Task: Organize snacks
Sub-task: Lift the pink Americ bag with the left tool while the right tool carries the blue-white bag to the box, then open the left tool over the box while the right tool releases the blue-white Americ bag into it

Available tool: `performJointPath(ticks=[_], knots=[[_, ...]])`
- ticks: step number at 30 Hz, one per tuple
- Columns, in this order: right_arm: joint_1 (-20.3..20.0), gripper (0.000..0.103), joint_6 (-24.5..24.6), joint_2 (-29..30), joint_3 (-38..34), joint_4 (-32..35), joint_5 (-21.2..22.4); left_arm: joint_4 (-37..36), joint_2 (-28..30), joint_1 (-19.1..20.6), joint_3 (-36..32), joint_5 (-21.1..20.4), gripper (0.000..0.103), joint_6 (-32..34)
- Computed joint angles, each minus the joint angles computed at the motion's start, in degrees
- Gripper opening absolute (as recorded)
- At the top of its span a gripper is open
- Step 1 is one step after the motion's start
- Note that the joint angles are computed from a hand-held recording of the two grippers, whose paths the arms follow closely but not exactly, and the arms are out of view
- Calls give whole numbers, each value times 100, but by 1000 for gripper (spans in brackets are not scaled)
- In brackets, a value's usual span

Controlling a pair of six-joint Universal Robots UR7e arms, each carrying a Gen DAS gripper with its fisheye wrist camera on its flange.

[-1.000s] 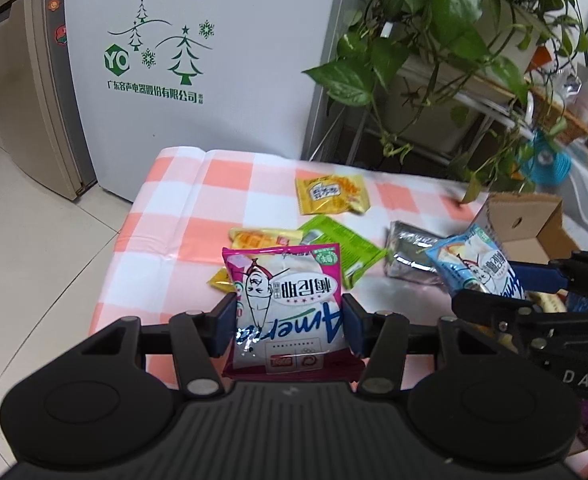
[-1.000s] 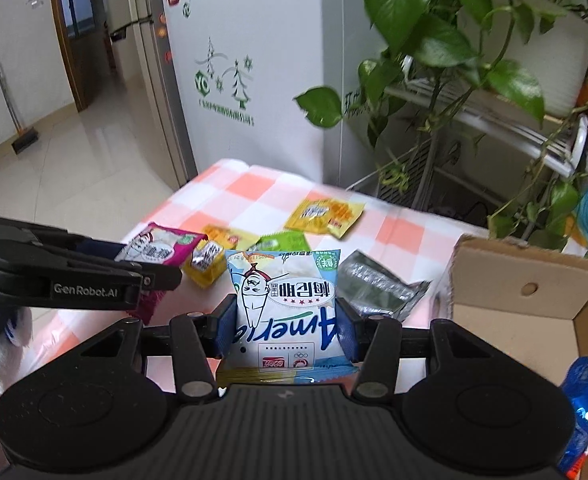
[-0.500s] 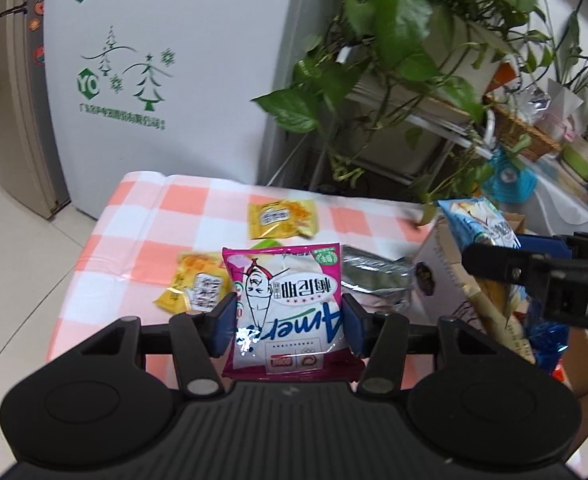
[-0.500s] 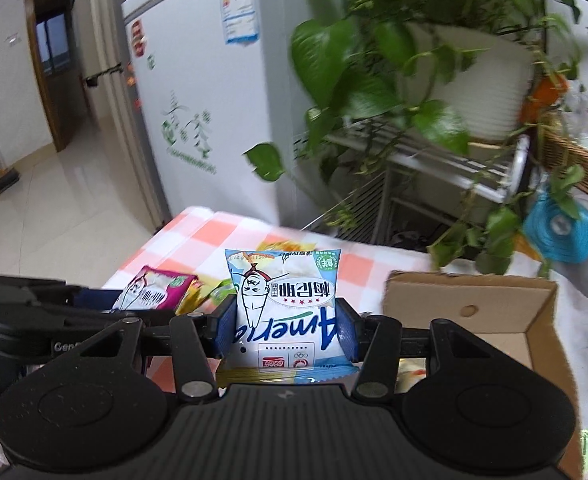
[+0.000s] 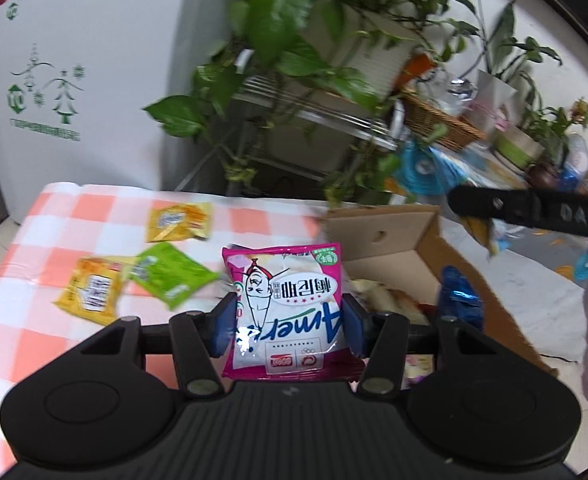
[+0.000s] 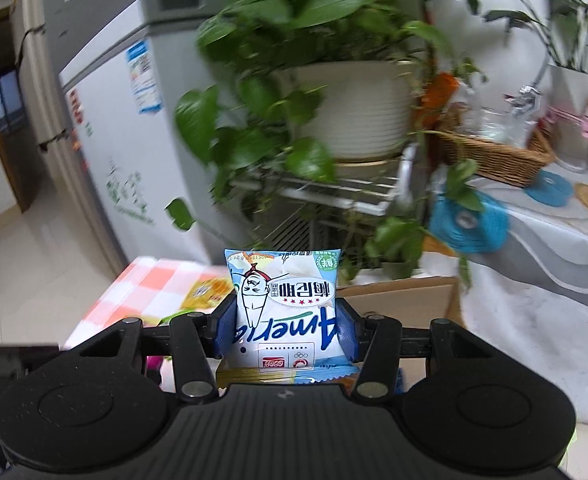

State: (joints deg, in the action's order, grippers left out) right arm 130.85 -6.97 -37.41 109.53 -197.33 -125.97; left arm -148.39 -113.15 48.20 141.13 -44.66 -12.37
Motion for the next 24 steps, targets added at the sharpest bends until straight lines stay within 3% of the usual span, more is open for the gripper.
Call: performJointPath(ticks=[14, 24], knots=[[-229, 57, 377, -286, 220, -196, 6, -499, 787, -671, 157, -216, 53, -488], [-373, 57, 665, -389, 265, -152, 60, -477, 1283, -854, 171, -379, 53, -682]])
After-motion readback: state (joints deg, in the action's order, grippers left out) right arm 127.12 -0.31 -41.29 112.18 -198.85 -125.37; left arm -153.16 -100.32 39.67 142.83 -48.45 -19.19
